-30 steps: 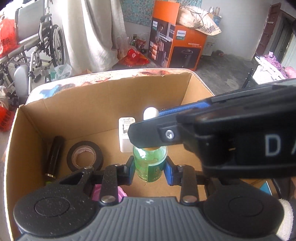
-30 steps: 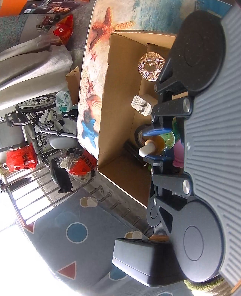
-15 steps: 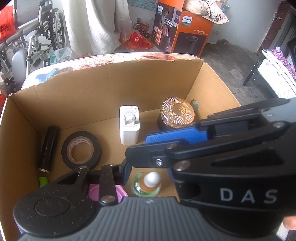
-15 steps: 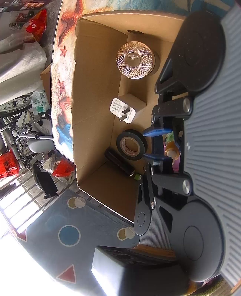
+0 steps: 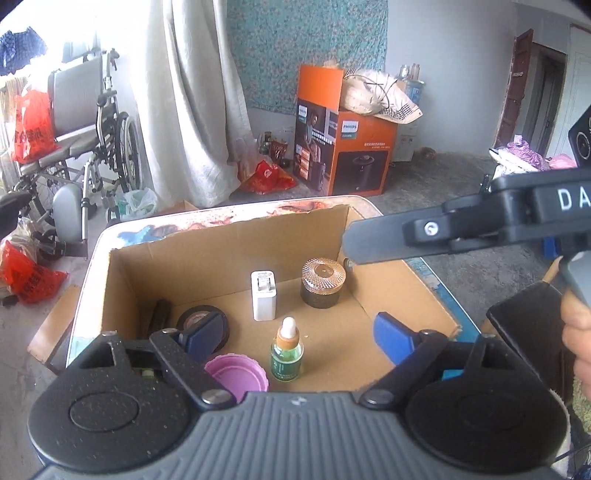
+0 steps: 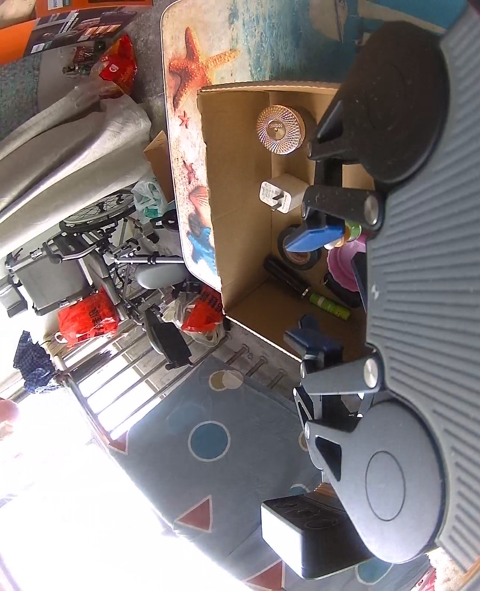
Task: Organize rigid objects
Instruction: 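Withdraw the right gripper toward the white pill bottle, then grasp the white pill bottle with the right gripper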
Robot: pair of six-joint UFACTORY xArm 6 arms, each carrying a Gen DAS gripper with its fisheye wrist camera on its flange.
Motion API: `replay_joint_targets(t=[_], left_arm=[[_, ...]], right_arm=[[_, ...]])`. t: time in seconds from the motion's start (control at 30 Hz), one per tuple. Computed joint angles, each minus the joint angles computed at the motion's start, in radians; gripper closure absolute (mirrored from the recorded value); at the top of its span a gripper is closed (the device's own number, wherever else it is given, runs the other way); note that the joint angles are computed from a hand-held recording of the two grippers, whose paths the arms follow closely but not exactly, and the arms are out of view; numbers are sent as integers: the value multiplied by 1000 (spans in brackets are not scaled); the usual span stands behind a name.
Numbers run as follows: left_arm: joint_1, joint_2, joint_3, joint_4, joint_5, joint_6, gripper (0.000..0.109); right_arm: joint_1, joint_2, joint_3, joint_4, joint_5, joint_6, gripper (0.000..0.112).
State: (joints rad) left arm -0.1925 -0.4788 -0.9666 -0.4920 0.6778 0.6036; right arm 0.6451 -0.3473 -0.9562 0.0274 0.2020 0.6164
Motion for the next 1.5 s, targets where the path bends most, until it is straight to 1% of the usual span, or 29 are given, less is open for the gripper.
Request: replay_joint_targets(t=[0.03,0.1,0.17,0.23,0.33,0.4,0.43,0.5,0.53,0.6,0.7,0.8,0.83,0.87,0.97,1.1,1.2,1.23,1.27,1.3,1.4,1.43,1.5], left_arm=[[14,-48,32,-17,2,28,13],[41,-141,97,-25,-8,62,11],[70,-217,150,-16,-10,69,10],[119,-271,181,-21,6,71,10],[190,-314,213,-47,31,83,10],[214,-335,241,-27,19,66,10],[221,-338,253,-16,8,57,10],[235,-331,266,5,-1,42,10],[239,-329,277,27,-9,23,10],[249,-315,295,37,-25,20,10],[255,-270,310,41,-52,21,10],[246,-215,309,73,-80,1,11],[242,-199,315,93,-92,-13,11],[240,-186,316,105,-96,-26,15],[238,-150,308,94,-97,-26,18],[225,-132,316,104,-125,-21,32],[219,-125,318,101,-134,-21,38],[214,-125,322,108,-140,-27,39],[212,-125,323,113,-142,-27,41],[209,-124,324,113,-143,-26,46],[197,-135,339,141,-164,-41,53],[194,-140,342,140,-166,-36,54],[195,-142,344,141,-168,-39,54]], right_arm=[[9,-27,25,-49,-18,54,63],[30,-93,82,-219,-58,238,61],[52,-130,116,-346,-79,376,60],[79,-148,139,-463,-95,513,59],[114,-119,145,-546,-129,636,59],[137,-74,133,-589,-150,711,59],[148,-43,121,-586,-161,721,59],[166,16,97,-539,-172,707,59],[181,60,74,-487,-178,674,59],[206,129,30,-370,-176,580,59],[231,221,-40,-163,-161,399,59],[242,302,-111,-22,-141,289,59],[243,322,-129,-9,-137,279,59],[242,344,-150,-5,-127,280,59],[243,393,-197,35,-111,253,59],[238,427,-230,41,-98,256,59],[234,442,-240,41,-97,270,59],[231,443,-237,69,-101,251,59],[230,446,-236,77,-104,248,60],[230,449,-235,99,-109,232,61],[232,456,-237,140,-110,202,65],[232,458,-239,148,-108,197,68],[230,463,-242,127,-108,217,69]])
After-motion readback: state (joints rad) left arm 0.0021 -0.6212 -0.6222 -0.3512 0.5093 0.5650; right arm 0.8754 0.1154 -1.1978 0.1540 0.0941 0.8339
